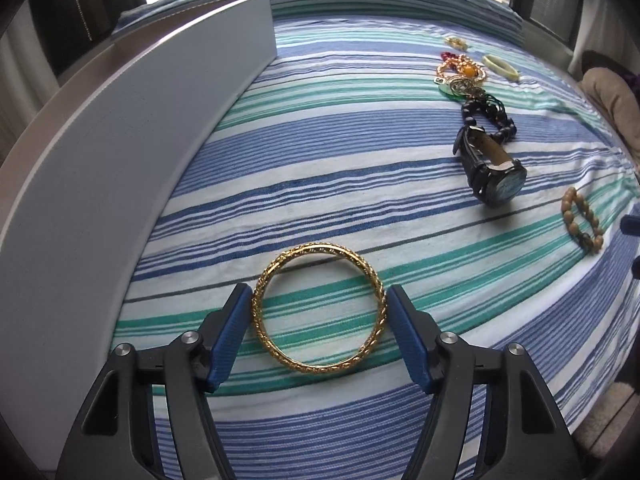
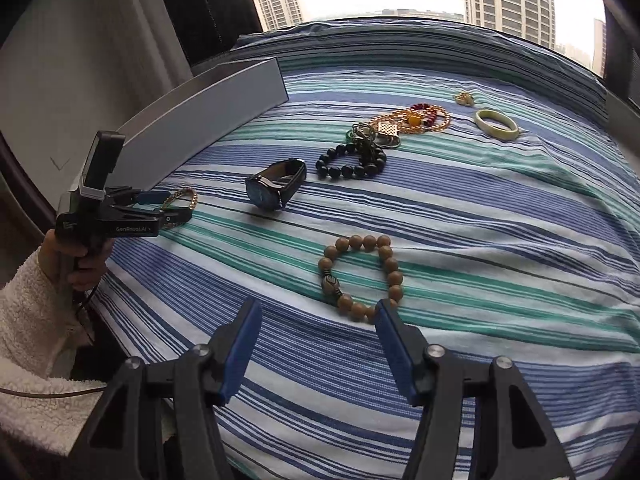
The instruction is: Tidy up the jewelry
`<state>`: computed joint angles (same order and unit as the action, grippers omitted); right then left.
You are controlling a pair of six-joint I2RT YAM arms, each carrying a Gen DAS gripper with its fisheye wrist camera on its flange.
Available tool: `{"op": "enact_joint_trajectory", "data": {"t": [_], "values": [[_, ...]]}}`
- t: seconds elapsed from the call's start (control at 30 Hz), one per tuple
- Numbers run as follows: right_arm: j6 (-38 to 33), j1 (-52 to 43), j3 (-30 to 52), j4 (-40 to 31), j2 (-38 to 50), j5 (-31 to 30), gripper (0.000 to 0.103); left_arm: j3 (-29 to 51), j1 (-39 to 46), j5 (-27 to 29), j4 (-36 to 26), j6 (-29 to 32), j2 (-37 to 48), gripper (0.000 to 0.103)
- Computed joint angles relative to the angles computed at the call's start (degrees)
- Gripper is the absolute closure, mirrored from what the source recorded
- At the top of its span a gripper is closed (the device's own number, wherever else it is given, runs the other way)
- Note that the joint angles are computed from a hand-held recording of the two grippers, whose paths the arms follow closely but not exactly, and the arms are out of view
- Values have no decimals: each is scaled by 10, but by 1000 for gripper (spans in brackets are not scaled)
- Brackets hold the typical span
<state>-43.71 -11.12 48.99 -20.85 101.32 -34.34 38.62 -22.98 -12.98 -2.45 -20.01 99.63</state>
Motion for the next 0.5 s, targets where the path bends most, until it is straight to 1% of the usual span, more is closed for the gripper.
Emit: {"op": "enact_joint_trajectory", "data": {"t": [0.07,0.17,0.27,0.3,0.33,0.37,0.4,0.43,0.5], "values": [[-17,28,21,-2,29,20,44,-14,-9,0,-5,-16,-22,33],[-20,64,35,34,66,66,48,-40,-18,3,-12,-43,-60,33],[-19,80,48,50,99,82,53,-62,-25,6,-19,-73,-94,33],[-22,84,48,55,105,86,57,-69,-28,5,-22,-83,-106,33],[-26,84,32,78,99,88,62,-75,-32,3,-27,-94,-119,33],[-29,88,21,93,94,100,70,-81,-34,2,-33,-107,-133,33],[-26,91,6,111,83,118,90,-87,-36,4,-40,-118,-150,33],[-17,91,6,106,79,126,89,-93,-37,5,-50,-128,-169,34],[-1,81,9,80,63,116,89,-103,-43,0,-79,-145,-216,34]]}}
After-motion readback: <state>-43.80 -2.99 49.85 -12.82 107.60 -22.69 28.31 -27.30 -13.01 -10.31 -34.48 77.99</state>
